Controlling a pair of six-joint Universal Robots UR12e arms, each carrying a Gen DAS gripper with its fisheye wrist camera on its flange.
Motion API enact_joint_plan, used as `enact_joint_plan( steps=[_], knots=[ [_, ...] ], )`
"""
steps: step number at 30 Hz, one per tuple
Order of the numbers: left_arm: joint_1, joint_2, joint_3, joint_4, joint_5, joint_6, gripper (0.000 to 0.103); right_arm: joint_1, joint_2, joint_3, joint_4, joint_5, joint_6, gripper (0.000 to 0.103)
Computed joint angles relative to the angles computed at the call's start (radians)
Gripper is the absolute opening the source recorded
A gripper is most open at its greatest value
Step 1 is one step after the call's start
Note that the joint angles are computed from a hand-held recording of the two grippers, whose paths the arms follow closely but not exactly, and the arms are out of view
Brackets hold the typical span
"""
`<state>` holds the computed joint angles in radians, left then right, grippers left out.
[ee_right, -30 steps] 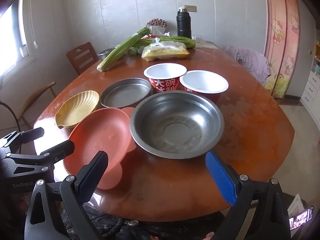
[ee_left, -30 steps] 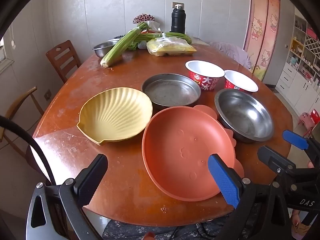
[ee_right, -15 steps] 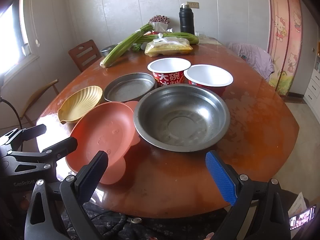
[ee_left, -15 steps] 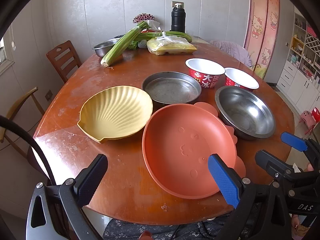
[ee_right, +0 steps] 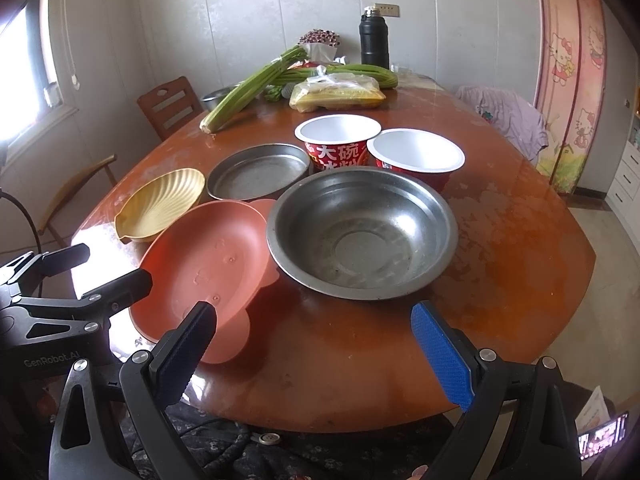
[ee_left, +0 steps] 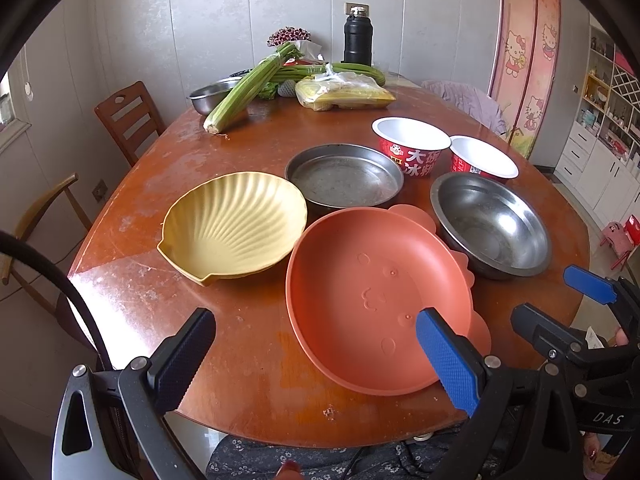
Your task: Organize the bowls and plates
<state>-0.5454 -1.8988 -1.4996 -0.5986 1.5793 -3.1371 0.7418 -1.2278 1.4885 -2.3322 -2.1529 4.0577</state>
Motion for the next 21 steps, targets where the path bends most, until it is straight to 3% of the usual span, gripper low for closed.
enact_joint_plan(
  steps=[21],
  knots=[
    [0.002,0.004,-0.002,0.003,0.002,-0.001,0.101,0.0,-0.001,0.0,0.003,0.011,0.003,0.099]
  ],
)
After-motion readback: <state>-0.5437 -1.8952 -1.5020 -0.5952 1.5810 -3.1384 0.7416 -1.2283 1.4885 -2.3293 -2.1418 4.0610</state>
